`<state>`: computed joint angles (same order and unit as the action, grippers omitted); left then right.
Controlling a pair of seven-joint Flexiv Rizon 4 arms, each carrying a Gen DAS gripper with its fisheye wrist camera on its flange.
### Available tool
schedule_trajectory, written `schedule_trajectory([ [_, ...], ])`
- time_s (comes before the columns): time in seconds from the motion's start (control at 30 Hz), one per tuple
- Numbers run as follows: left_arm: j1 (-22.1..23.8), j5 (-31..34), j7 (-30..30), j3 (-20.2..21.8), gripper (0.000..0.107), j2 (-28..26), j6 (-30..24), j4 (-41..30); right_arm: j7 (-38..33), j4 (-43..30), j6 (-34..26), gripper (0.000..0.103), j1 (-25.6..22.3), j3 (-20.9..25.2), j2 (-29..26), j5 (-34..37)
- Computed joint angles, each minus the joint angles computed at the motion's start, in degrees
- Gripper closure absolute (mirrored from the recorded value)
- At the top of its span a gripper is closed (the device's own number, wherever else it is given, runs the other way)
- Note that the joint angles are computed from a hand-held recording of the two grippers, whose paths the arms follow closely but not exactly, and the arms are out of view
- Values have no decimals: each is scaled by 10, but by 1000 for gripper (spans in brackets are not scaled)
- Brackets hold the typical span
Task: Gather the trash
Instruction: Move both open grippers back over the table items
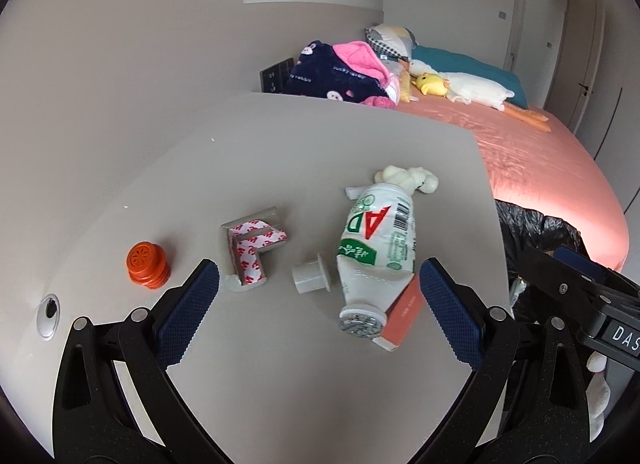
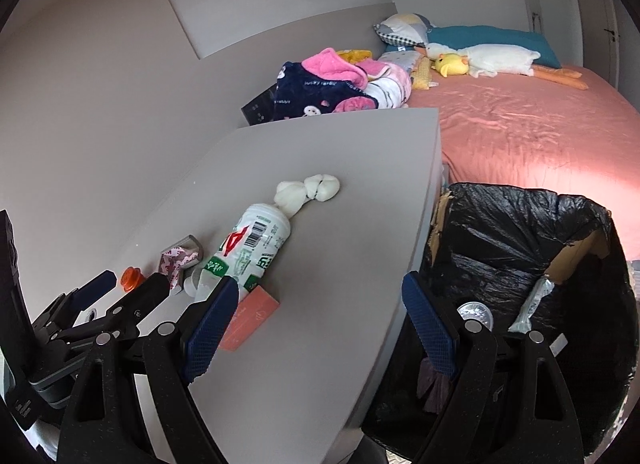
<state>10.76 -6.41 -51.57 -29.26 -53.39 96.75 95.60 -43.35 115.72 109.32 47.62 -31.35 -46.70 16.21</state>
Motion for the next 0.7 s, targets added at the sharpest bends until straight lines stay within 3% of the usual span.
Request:
schedule_trajectory([
  [0.33,-18,-22,-9,38,10,-10,-18,-36,14,-58,-24,19,-63,65,-13,-43],
  [0.7,-48,-54,-14,92,10,-30,-45,-88,51,-122,-68,16,-106,99,-36,-101],
])
